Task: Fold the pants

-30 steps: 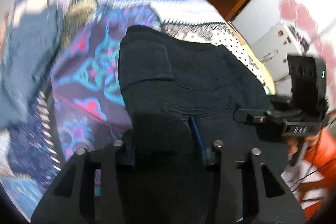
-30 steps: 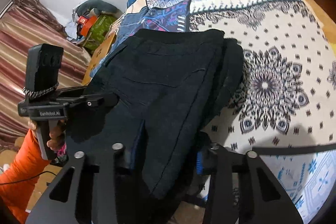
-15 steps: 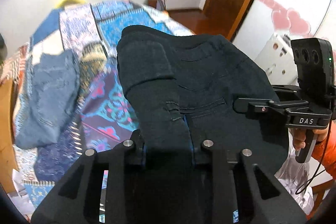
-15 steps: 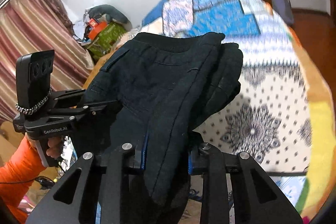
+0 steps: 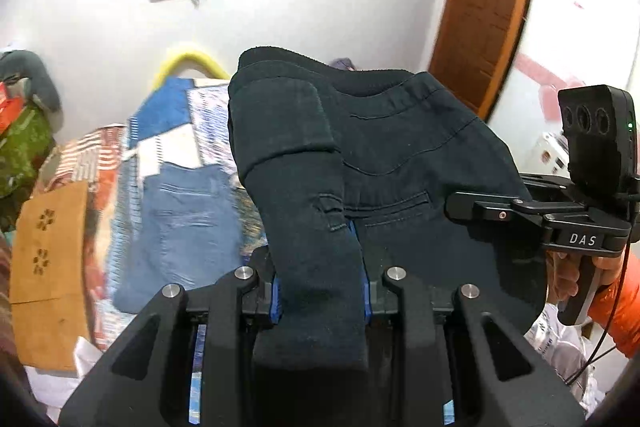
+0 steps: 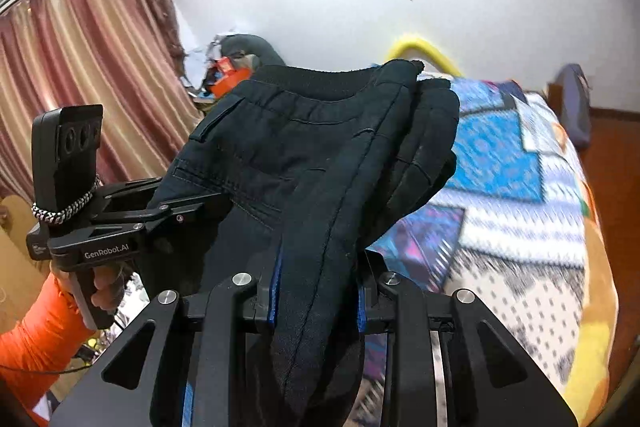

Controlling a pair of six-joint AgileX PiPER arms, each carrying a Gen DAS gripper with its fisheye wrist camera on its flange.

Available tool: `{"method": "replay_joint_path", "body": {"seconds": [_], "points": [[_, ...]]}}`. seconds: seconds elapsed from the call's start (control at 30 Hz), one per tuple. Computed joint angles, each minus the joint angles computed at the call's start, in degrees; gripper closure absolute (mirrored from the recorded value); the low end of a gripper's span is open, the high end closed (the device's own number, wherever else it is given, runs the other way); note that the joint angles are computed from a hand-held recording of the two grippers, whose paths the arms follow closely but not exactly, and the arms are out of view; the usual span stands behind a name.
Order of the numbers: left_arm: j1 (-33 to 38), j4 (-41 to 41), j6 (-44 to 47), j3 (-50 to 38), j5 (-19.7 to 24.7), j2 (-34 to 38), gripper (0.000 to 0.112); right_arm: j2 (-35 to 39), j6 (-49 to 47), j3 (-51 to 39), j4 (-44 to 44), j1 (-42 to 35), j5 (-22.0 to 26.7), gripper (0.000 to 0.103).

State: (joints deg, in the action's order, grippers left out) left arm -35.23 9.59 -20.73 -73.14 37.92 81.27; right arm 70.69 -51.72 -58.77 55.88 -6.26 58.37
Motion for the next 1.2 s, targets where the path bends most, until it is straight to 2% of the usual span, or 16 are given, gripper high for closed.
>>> {"method": "replay_joint_path", "body": {"seconds": [0.27, 0.5, 0.8, 0.9, 1.07, 1.2], "points": [[15.26, -11.51, 14.49, 0.80, -1.21, -1.15, 0.084, 12.05, 2.89, -11.14, 0.52, 13.99, -8.85, 0.079], [27.00, -22.00, 28.78, -0.71, -3.99, 6.51, 0.084, 26.05, 6.23, -22.46, -1.15, 21.90, -13.63, 0.079], [36.25, -38.81, 44.81, -5.26, -8.00, 24.44, 0.084, 45.57, 12.16, -38.90, -7.66, 26.52, -14.48, 0.079], [38.29, -43.11, 47.40, -9.41, -7.04, 32.27, 0.083, 52.60, 15.11, -45.26, -10.20, 27.15, -13.80, 0.079], [39.42, -43.24, 45.60, -16.28, -3.78, 43.07, 0.079, 63.01, 21.13, -54.36, -14.78, 27.68, -11.54, 0.078], [40.82, -49.15, 51.33, -14.53, -4.18, 43.42, 0.074, 67.25, 23.87, -58.07, -17.33, 27.34, -9.56, 0.074]]}}
